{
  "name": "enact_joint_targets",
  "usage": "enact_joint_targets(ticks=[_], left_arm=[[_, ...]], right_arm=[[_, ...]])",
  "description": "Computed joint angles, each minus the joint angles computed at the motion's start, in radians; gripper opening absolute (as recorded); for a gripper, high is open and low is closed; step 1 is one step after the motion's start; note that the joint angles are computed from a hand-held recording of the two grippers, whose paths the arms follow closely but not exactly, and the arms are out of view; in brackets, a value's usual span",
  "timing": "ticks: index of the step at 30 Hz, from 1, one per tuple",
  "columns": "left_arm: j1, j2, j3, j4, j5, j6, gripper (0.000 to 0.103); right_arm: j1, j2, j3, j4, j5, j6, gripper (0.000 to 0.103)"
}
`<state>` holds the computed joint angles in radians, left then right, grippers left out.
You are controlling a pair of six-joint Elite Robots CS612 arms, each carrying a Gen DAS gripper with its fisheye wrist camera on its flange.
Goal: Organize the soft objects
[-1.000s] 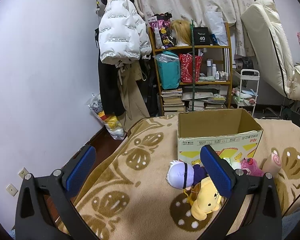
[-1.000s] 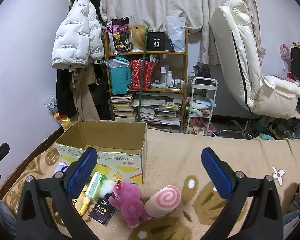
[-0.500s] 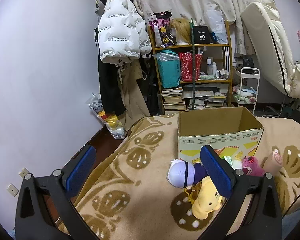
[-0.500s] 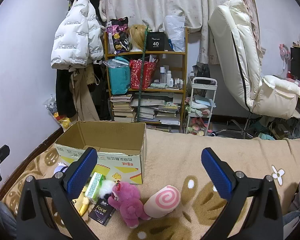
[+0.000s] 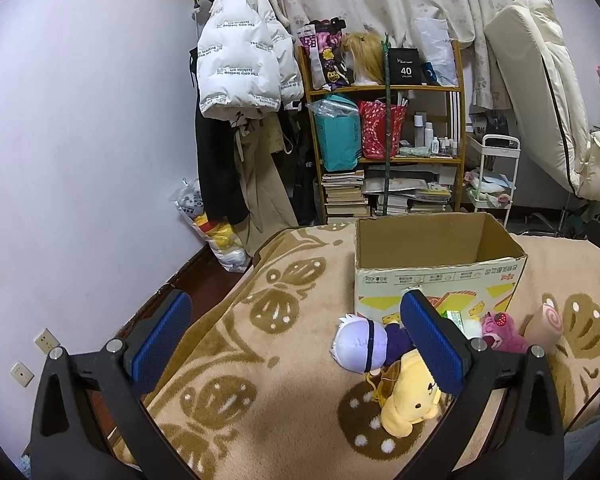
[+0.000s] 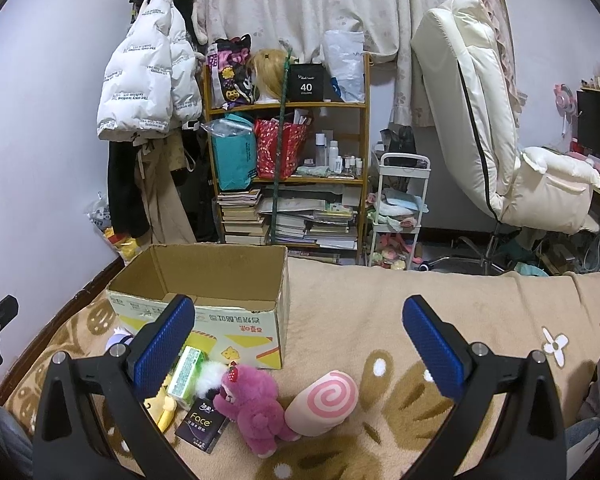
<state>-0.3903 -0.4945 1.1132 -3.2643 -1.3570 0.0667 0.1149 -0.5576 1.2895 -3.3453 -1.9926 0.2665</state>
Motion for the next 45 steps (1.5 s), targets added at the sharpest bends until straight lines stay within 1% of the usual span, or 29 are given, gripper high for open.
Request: enact_joint_targets(ticks=[31, 34, 40, 42, 45], left_arm=[[0.0, -0.004, 0.001, 0.029, -0.015, 0.005, 0.102], [0.0, -0.006, 0.003, 0.037, -0.017, 0.004, 0.102], [0.0, -0.006, -0.012, 0.096, -0.032, 0.027, 0.102], [-0.001, -0.003, -0.018, 0.117, -0.04, 0.037, 0.102], [-0.002, 0.006, -0.04, 0.156, -0.053, 0.051, 0.102]], right_arm=[[-0.006, -0.004, 0.011, 0.0, 0.008, 0.005, 0.103], [-0.004, 0.008, 0.007, -0.004, 0.0, 0.007, 0.103], [-0.005, 0.015, -0.001, 0.031, 0.002, 0.027, 0.103], [-0.006, 0.012, -0.002, 0.06, 0.002, 0.045, 0.103], [-0.016, 0.006, -0.007, 0.141, 0.036, 0.102, 0.103]])
